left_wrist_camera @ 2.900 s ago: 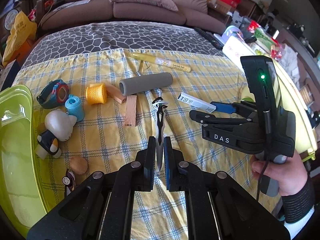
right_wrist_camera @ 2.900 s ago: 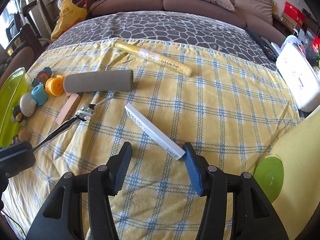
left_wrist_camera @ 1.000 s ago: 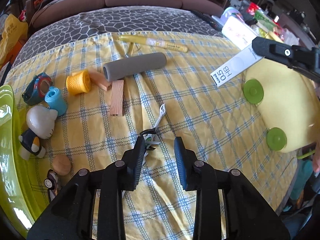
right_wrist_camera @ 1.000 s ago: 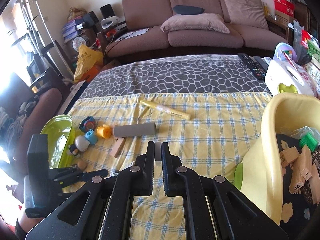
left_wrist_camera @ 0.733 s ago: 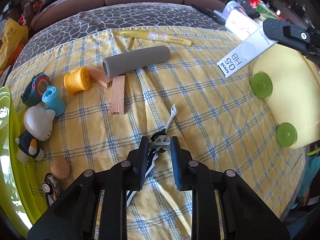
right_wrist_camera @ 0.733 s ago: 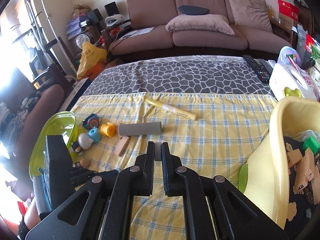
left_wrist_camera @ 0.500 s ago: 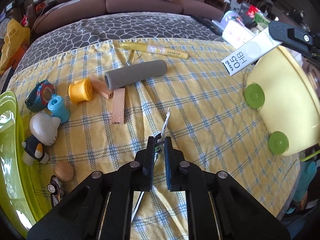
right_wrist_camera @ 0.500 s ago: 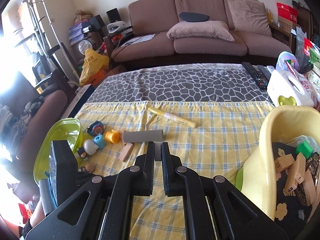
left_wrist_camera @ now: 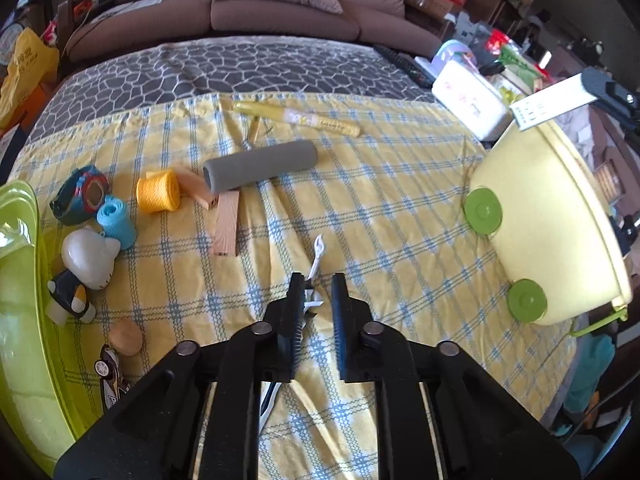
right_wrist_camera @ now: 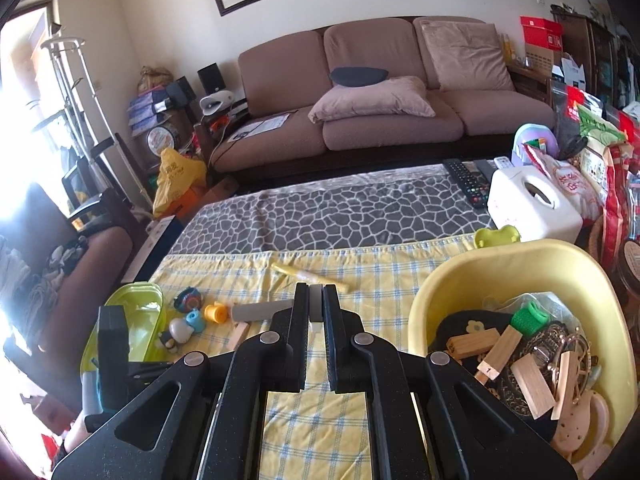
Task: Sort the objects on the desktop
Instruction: 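Lower the lead box over the tub with the right gripper while the left gripper grasps the knife-shaped toy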
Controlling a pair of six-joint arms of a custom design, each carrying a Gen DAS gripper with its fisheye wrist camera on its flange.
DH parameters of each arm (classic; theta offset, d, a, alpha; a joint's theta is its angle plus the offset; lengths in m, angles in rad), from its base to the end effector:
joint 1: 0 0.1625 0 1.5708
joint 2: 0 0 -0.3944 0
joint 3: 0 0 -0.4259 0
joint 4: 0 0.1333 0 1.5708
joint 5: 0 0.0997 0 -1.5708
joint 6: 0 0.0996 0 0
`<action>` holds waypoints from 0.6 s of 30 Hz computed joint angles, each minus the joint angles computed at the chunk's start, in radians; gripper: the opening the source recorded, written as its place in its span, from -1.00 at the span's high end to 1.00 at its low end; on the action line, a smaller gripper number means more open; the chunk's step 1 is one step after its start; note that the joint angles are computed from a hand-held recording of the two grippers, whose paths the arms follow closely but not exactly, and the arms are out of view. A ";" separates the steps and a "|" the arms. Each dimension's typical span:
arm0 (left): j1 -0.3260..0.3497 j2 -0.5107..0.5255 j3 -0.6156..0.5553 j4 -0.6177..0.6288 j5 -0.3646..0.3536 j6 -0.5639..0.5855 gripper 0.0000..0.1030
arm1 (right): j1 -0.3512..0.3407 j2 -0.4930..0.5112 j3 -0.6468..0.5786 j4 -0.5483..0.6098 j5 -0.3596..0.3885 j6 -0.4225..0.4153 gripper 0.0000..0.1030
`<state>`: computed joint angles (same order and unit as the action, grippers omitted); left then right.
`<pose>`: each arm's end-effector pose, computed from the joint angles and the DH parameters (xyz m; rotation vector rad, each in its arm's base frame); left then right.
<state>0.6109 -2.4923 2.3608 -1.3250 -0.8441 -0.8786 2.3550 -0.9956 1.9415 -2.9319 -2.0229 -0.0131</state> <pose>-0.0483 -0.2773 0.3715 0.1579 2.5265 -0.6774 0.4810 -0.3550 0.1063 0.9531 -2.6091 0.7815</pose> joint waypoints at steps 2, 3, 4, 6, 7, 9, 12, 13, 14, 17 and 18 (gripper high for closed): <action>0.022 0.004 0.010 0.000 -0.007 0.017 0.41 | -0.007 -0.002 0.004 0.004 0.005 0.004 0.88; 0.030 0.007 0.016 0.003 -0.010 0.025 0.33 | -0.009 -0.003 0.005 0.005 0.008 0.006 0.88; 0.040 0.014 0.021 0.001 -0.017 0.037 0.30 | -0.011 -0.002 0.005 0.007 0.012 0.006 0.88; 0.055 0.026 0.032 0.005 -0.019 0.047 0.25 | -0.012 -0.001 0.004 0.007 0.018 0.006 0.88; 0.065 0.031 0.039 0.000 -0.022 0.058 0.25 | -0.013 -0.002 0.005 0.008 0.021 0.006 0.88; 0.052 0.025 0.048 0.008 0.000 0.061 0.34 | -0.011 -0.003 0.005 0.007 0.022 0.006 0.88; 0.052 0.026 0.047 0.002 0.001 0.057 0.64 | -0.010 -0.009 0.007 0.003 0.024 0.005 0.88; 0.048 0.024 0.046 0.003 0.002 0.050 0.64 | -0.010 -0.012 0.009 0.002 0.025 0.005 0.88; 0.040 0.024 0.044 0.009 0.005 0.043 0.65 | -0.011 -0.015 0.009 0.001 0.026 0.004 0.88; 0.005 0.017 0.036 0.024 0.024 0.016 0.65 | -0.008 -0.021 0.012 -0.003 0.025 0.005 0.88; -0.006 0.016 0.031 0.024 0.028 0.009 0.65 | -0.008 -0.023 0.013 -0.004 0.025 0.006 0.88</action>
<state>0.6052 -2.4765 2.3920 -1.3010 -0.8165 -0.8691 2.3472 -1.0190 1.9546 -2.9362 -1.9980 -0.0069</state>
